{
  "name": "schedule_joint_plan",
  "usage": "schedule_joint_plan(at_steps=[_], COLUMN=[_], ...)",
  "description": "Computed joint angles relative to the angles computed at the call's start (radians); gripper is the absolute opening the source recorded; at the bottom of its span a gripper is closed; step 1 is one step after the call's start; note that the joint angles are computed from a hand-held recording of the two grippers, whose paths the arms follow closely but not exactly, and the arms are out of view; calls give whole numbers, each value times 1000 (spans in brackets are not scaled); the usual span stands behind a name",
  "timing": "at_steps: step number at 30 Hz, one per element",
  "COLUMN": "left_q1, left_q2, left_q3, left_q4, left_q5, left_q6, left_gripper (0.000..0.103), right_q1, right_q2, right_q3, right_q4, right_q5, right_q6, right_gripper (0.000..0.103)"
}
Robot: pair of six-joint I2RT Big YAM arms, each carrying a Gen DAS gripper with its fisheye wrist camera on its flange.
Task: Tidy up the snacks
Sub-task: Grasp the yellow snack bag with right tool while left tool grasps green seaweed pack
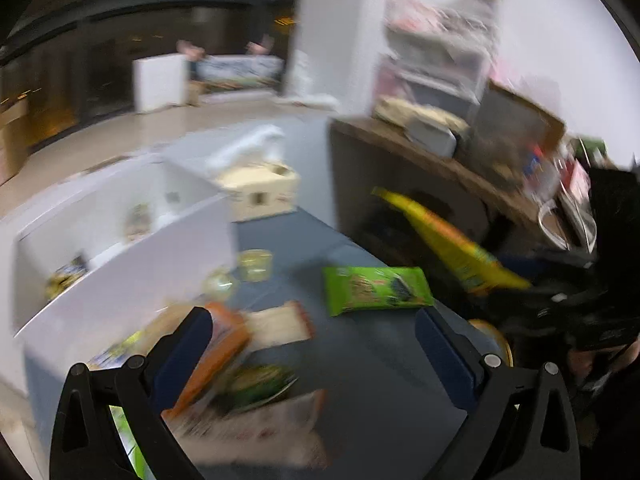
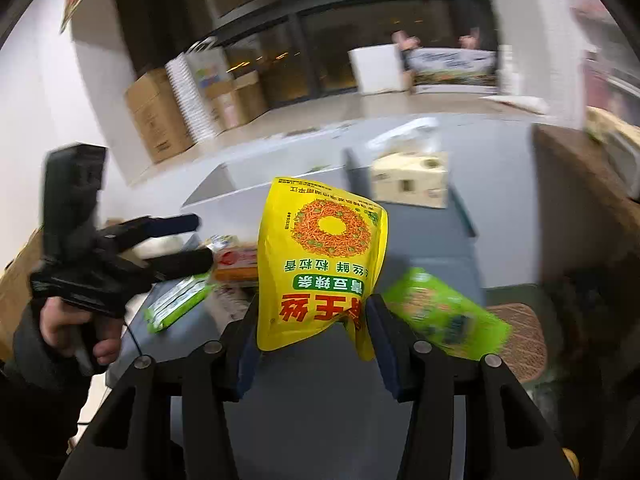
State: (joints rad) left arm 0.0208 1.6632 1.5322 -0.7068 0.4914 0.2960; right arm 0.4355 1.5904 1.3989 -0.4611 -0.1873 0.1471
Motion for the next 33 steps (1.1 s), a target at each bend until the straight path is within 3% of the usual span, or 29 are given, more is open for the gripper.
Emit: schedule_joint_plan(at_steps=[3, 6, 10, 15, 18, 25, 27, 28, 31, 33], left_q1=[-67, -137, -211, -244, -258, -260, -253, -255, -245, -241], left_q2=[87, 181, 316, 442, 512, 716, 761, 753, 746, 686], left_q3=[96, 202, 374, 563, 664, 988, 1075, 1060, 1052, 946], left_q4=[-78, -180, -338, -526, -602, -838, -903, -890, -891, -817], left_q5=[-10, -25, -94, -135, -192, -225, -189, -186, -164, -169], left_q6=[40, 132, 357, 618, 723, 795, 776, 762, 741, 725], left_gripper=[103, 103, 103, 103, 103, 101, 89, 84, 83, 83], right_q1=[-31, -63, -99, -138, -151, -177, -181, -183, -188, -189], right_q2=[-50, -92, -141, -180, -196, -200, -197, -197, -193, -186], right_q3=[-49, -95, -144, -187, -206, -222, -221, -222, -226, -222], right_q4=[6, 12, 13, 20, 19, 16, 13, 14, 21, 21], right_q5=[32, 30, 23, 2, -1, -29, -29, -28, -37, -43], right_q6=[25, 54, 65, 95, 99, 115, 119, 123, 129, 129], right_gripper=[54, 54, 54, 54, 54, 54, 54, 54, 54, 54])
